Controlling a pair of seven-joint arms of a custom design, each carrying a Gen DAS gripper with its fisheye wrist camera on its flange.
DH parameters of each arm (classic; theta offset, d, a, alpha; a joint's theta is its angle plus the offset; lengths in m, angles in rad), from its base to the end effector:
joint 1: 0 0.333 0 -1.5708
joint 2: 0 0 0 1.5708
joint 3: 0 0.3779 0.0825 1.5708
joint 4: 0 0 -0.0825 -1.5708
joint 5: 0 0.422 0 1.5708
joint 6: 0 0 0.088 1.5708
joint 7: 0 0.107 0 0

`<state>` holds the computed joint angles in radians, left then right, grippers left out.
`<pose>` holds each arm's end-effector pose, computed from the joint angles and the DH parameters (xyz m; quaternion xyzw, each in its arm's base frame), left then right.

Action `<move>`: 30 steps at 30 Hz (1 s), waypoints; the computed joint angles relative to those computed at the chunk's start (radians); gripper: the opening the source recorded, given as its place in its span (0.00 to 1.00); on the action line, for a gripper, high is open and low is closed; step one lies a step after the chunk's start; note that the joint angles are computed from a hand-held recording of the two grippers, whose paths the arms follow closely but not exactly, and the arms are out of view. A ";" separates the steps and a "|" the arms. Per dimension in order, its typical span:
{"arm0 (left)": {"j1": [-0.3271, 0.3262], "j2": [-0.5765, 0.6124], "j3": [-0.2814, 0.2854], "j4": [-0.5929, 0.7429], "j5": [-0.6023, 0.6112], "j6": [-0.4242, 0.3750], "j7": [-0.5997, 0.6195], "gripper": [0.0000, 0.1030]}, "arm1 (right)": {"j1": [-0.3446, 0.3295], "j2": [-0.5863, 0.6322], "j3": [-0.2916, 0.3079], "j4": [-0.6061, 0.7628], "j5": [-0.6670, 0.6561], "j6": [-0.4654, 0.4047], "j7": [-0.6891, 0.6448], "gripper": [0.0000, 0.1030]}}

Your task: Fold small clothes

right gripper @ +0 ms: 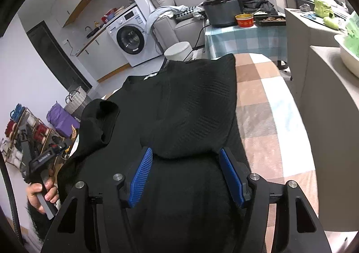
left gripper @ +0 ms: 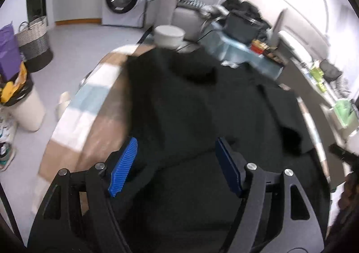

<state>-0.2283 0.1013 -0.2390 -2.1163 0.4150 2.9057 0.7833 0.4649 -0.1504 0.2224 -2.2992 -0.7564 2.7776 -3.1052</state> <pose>0.5616 -0.3059 0.4836 -0.6495 0.6757 -0.3131 0.1535 0.4044 0.3770 0.5096 -0.5578 0.7413 -0.1308 0.3496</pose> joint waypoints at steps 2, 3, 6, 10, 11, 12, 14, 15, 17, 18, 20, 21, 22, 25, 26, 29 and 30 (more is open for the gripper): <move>-0.001 -0.005 0.007 -0.016 0.025 -0.025 -0.004 0.67 | 0.000 0.004 -0.002 -0.001 0.002 0.009 -0.005 0.62; -0.007 -0.011 0.016 -0.028 0.065 -0.042 -0.023 0.67 | 0.001 0.006 -0.003 -0.001 0.005 0.010 -0.008 0.62; -0.026 -0.022 0.035 -0.055 0.219 -0.087 -0.125 0.39 | 0.005 0.009 -0.004 -0.001 0.018 0.007 -0.018 0.62; -0.008 -0.031 0.057 -0.103 0.323 -0.024 -0.241 0.06 | 0.010 0.008 -0.005 -0.003 0.037 -0.003 -0.034 0.62; -0.004 -0.050 0.068 -0.118 0.376 -0.029 -0.305 0.05 | 0.012 0.008 -0.006 -0.002 0.043 -0.007 -0.040 0.62; 0.006 -0.054 0.073 -0.128 0.408 -0.022 -0.347 0.05 | 0.012 0.008 -0.006 -0.002 0.046 -0.009 -0.044 0.62; 0.043 -0.076 0.071 -0.176 0.288 0.046 -0.288 0.08 | 0.012 0.008 -0.007 -0.003 0.051 -0.011 -0.050 0.62; 0.058 -0.082 0.066 -0.196 0.179 0.059 -0.214 0.12 | 0.012 0.007 -0.008 -0.003 0.054 -0.011 -0.053 0.62; 0.069 -0.093 0.060 -0.222 0.077 0.086 -0.152 0.14 | 0.008 0.006 -0.006 -0.004 0.047 -0.010 -0.040 0.62; 0.071 -0.097 0.059 -0.228 0.076 0.093 -0.155 0.14 | 0.008 0.006 -0.005 -0.004 0.047 -0.008 -0.037 0.62; 0.069 -0.105 0.055 -0.222 0.126 0.085 -0.203 0.14 | 0.008 0.006 -0.005 -0.004 0.048 -0.007 -0.037 0.62; 0.062 -0.109 0.048 -0.222 0.103 0.092 -0.190 0.18 | 0.009 0.005 -0.005 -0.005 0.048 -0.008 -0.038 0.62; 0.056 -0.112 0.044 -0.223 0.063 0.100 -0.155 0.20 | 0.009 0.003 -0.004 -0.006 0.047 -0.009 -0.039 0.62; 0.036 -0.104 0.030 -0.199 0.027 0.113 -0.123 0.34 | 0.008 0.000 -0.002 -0.008 0.039 -0.003 -0.034 0.62; 0.027 -0.094 0.023 -0.183 0.015 0.119 -0.104 0.40 | 0.008 0.001 -0.002 -0.008 0.039 -0.001 -0.035 0.62; -0.006 -0.059 0.010 -0.109 0.110 0.065 -0.177 0.63 | 0.011 0.001 -0.002 -0.006 0.043 0.001 -0.042 0.62; -0.020 -0.037 0.009 -0.077 0.155 0.054 -0.210 0.65 | 0.012 0.002 -0.002 -0.005 0.044 0.001 -0.045 0.62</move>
<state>-0.2481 0.0638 -0.2304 -2.1929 0.5696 2.9601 0.5736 0.4765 -0.1489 0.2208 -2.3038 -0.7124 2.7781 -3.1500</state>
